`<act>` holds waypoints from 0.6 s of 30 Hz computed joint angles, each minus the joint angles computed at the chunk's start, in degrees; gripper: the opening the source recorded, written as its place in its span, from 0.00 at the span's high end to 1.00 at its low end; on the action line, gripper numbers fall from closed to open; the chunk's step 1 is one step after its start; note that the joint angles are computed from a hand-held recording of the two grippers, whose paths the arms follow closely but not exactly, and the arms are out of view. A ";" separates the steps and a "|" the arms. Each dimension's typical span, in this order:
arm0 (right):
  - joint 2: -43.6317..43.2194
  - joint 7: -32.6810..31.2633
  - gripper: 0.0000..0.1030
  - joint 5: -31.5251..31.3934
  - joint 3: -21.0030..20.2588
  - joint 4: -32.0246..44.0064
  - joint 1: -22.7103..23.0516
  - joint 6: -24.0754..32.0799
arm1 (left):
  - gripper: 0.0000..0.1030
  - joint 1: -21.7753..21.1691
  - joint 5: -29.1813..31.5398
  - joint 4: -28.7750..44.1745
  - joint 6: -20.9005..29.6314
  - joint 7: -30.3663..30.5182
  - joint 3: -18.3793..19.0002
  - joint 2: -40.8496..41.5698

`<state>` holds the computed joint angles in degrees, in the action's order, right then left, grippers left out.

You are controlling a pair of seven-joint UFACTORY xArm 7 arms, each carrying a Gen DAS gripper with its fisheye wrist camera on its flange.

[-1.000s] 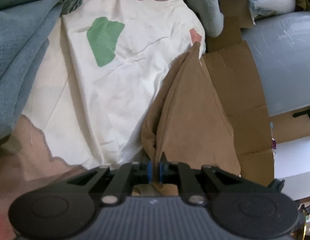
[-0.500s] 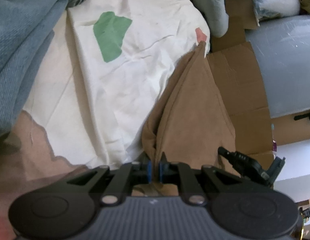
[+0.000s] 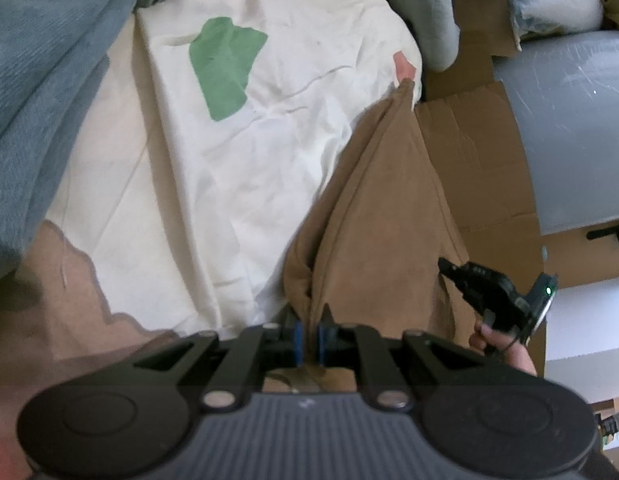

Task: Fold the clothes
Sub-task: 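Open the right tool and release the shirt edge while the left tool holds the corner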

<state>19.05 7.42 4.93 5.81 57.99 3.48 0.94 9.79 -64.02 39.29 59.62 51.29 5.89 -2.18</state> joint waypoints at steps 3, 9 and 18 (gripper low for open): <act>2.40 1.13 0.91 -0.58 -1.28 4.05 1.26 1.99 | 0.92 0.05 0.15 0.15 0.30 0.02 0.02 0.01; 6.61 -5.24 0.87 3.74 4.92 13.28 -5.04 10.83 | 0.92 -0.03 1.20 0.91 1.43 -0.86 -0.01 -0.65; 1.91 -20.41 0.44 14.01 7.95 12.28 -8.53 16.40 | 0.93 -0.50 1.09 1.40 2.71 -2.64 0.18 -2.04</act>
